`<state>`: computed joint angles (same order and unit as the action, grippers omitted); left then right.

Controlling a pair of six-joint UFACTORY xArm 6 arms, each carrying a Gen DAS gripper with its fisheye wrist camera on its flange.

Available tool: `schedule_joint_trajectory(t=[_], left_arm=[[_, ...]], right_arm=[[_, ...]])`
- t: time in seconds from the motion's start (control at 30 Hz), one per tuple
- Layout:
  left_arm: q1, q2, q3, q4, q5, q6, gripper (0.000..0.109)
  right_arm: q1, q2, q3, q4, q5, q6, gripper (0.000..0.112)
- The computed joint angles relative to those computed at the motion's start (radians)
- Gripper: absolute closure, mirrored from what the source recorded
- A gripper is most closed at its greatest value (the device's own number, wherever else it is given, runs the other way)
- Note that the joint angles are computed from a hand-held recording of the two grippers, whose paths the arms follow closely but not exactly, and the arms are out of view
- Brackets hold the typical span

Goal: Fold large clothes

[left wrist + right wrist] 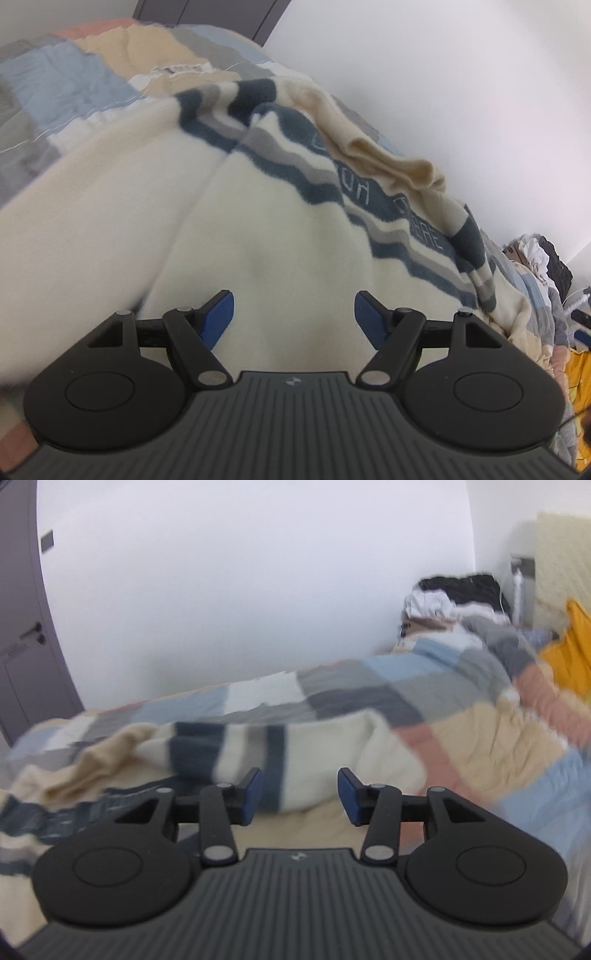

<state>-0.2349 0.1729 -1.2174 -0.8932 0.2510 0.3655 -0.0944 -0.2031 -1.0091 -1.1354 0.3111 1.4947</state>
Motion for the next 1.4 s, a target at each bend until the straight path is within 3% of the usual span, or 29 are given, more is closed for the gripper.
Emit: schedule_joint_trajectory(t=[0.17,0.23,0.3,0.43,0.53,0.63,0.67,0.7,0.77,0.83,0.9,1.0,1.1,1.2,1.27,1.33,1.4], left_arm=[[0.042,-0.074,0.058,0.064,0.053,-0.103,0.032],[0.044,-0.108,0.100,0.119,0.021,-0.163,0.032],[0.049,-0.129,0.125,0.158,0.017,-0.189,0.032],[0.066,-0.134,0.133,0.133,0.063,-0.193,0.032],[0.068,-0.126,0.133,0.135,0.069,-0.201,0.032],[0.058,-0.105,0.117,0.089,0.061,-0.163,0.032],[0.055,-0.097,0.110,0.059,0.057,-0.138,0.031],[0.050,-0.085,0.100,0.039,0.056,-0.125,0.030],[0.047,-0.065,0.084,0.034,0.057,-0.126,0.029],[0.047,-0.046,0.068,0.030,0.060,-0.126,0.029],[0.049,-0.038,0.062,0.019,0.062,-0.122,0.029],[0.046,-0.035,0.065,0.009,0.039,-0.122,0.029],[0.048,-0.031,0.058,-0.010,0.033,-0.107,0.029],[0.051,-0.029,0.060,0.016,-0.001,-0.095,0.029],[0.062,-0.018,0.045,0.013,0.034,-0.078,0.029],[0.062,-0.011,0.039,0.021,0.053,-0.070,0.030],[0.063,-0.011,0.034,-0.052,0.079,0.002,0.035]], right_arm=[[0.112,-0.104,0.128,0.164,-0.057,-0.003,0.064],[0.159,-0.132,0.168,0.333,-0.073,-0.127,0.064],[0.196,-0.156,0.202,0.415,-0.089,-0.179,0.063],[0.267,-0.180,0.239,0.411,-0.010,-0.198,0.060],[0.268,-0.195,0.298,0.383,-0.026,-0.121,0.059],[0.268,-0.173,0.323,0.472,-0.062,-0.183,0.059],[0.266,-0.154,0.317,0.511,-0.073,-0.233,0.056],[0.266,-0.132,0.307,0.529,-0.077,-0.259,0.044],[0.265,-0.084,0.287,0.574,-0.082,-0.293,0.032],[0.264,-0.046,0.281,0.678,-0.101,-0.362,0.032],[0.256,-0.026,0.269,0.649,-0.088,-0.302,0.032],[0.246,-0.034,0.241,0.406,0.014,-0.059,0.032],[0.233,-0.049,0.240,0.310,0.078,0.060,0.032],[0.219,-0.037,0.250,0.411,0.069,-0.005,0.033],[0.207,-0.026,0.272,0.533,-0.011,-0.093,0.031],[0.218,-0.018,0.272,0.572,-0.035,-0.150,0.032],[0.225,-0.016,0.275,0.574,-0.052,-0.175,0.044]])
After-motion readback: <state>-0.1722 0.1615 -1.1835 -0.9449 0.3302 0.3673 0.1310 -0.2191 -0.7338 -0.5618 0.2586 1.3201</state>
